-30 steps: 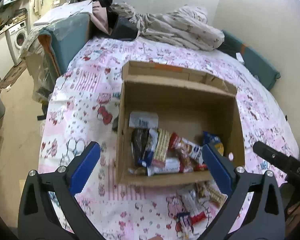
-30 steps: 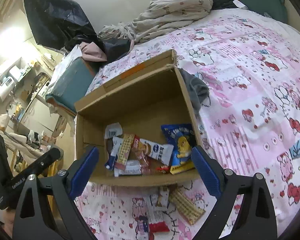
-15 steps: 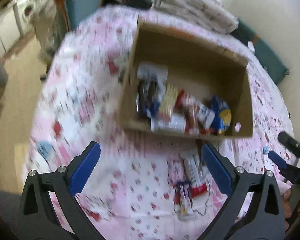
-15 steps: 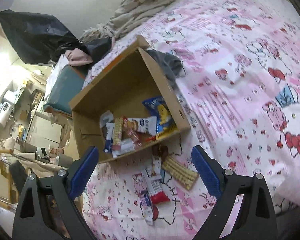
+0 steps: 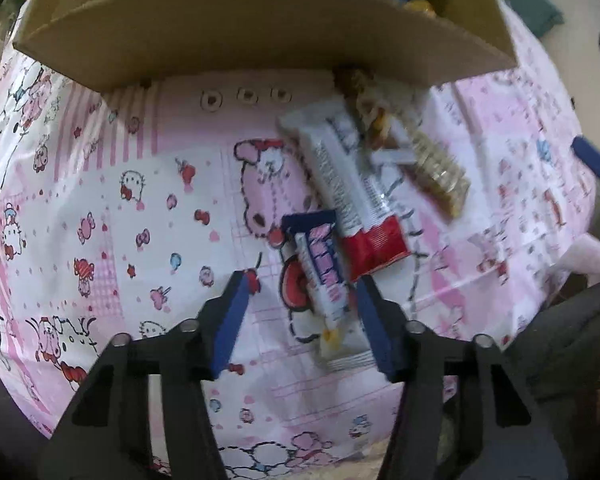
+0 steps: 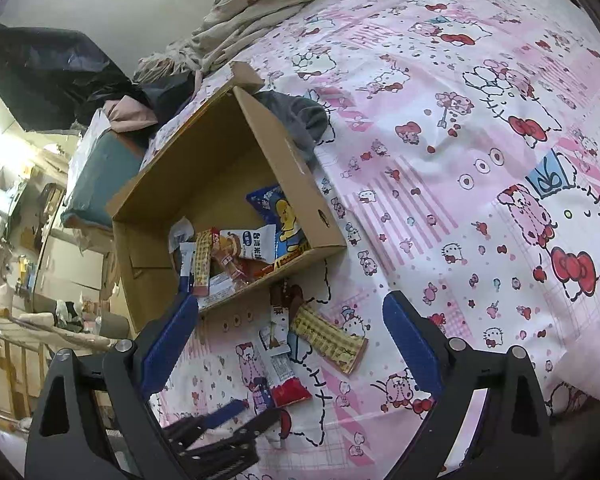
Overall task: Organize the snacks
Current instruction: 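Grasp the blue-and-white bar with the left gripper, then grasp the brown-wrapped chocolate bar with the right gripper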
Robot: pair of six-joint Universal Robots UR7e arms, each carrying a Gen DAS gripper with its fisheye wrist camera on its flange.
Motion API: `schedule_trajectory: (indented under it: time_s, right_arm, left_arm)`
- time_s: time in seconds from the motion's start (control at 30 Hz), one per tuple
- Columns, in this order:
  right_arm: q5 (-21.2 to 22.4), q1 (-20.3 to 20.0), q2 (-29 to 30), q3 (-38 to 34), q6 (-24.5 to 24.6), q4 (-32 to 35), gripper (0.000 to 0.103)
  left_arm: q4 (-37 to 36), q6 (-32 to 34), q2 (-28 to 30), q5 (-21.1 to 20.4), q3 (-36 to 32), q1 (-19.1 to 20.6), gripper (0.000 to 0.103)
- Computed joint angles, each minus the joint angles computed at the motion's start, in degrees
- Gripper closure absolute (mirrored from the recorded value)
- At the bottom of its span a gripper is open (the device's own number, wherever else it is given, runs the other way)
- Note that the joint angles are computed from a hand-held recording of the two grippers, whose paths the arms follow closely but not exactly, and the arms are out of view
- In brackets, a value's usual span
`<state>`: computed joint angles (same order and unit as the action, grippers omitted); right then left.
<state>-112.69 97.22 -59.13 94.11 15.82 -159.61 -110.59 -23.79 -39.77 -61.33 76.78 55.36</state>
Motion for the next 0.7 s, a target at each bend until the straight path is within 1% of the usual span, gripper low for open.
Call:
schedule_trajectory:
  time_s: [0.1, 0.13, 0.17, 0.23, 0.3, 0.33, 0.37, 0.4, 0.47, 0.53, 0.57, 0.6, 0.7]
  right_arm:
    - [-0.3, -0.1, 0.4, -0.5, 0.3, 1.1, 0.007]
    - [-0.8, 0.0, 0.6, -0.8, 0.3, 1.9, 0.007]
    - [-1.5, 0.0, 0.9, -1.2, 0.3, 2.8, 0.007]
    - [-2.8, 0.1, 1.6, -2.1, 0.2, 5.1, 0.007]
    - [-3.0, 0.0, 2.5, -3.3, 0.1, 8.5, 0.008]
    - [-2.1, -0.2, 2.8, -3.7, 0.1, 9.6, 0.014]
    - [-0.7, -0.5, 3.3, -4.5, 0.0, 11.3, 0.028]
    - [1.0, -0.9, 4.1, -5.7, -0.1, 13.7, 0.034]
    - [3.5, -1.3, 6.2, -8.6, -0.9, 18.7, 0.052]
    - [3.1, -1.0, 8.4, -11.2, -2.1, 21.9, 0.057]
    - [2.6, -0.8, 9.4, -12.2, -2.5, 22.6, 0.058]
    - [2.2, -0.7, 10.6, -13.5, -2.7, 23.3, 0.059]
    - [0.1, -0.5, 13.7, -16.6, -3.2, 25.3, 0.059]
  left_arm:
    - [0.7, -0.1, 0.1, 1.3, 0.1, -0.3, 0.072]
    - [1.5, -0.4, 0.1, 2.5, 0.0, -0.4, 0.091]
    - [2.7, -0.6, 0.1, 3.0, -0.3, -0.3, 0.091]
    - [3.1, -1.7, -0.4, 1.6, -0.6, 0.1, 0.091]
    - [3.2, -2.6, -1.3, 1.5, -0.4, 0.1, 0.091]
    - [3.0, -2.8, -1.7, 1.9, -0.3, 0.1, 0.091]
    - [2.9, -3.4, -2.2, 2.3, -0.3, 0.0, 0.091]
    - [2.8, -4.3, -2.9, 2.4, -0.2, 0.0, 0.091]
    - [2.5, -5.7, -4.2, 2.9, 0.4, 0.1, 0.091]
    - [2.3, -7.1, -5.8, 3.7, 1.2, 0.2, 0.090]
    - [2.4, -7.7, -6.1, 2.9, 0.8, 0.6, 0.090]
    - [2.5, -8.4, -6.2, 1.9, 0.4, 1.1, 0.090]
    - [3.4, -9.7, -6.6, 2.6, 0.0, 1.7, 0.090]
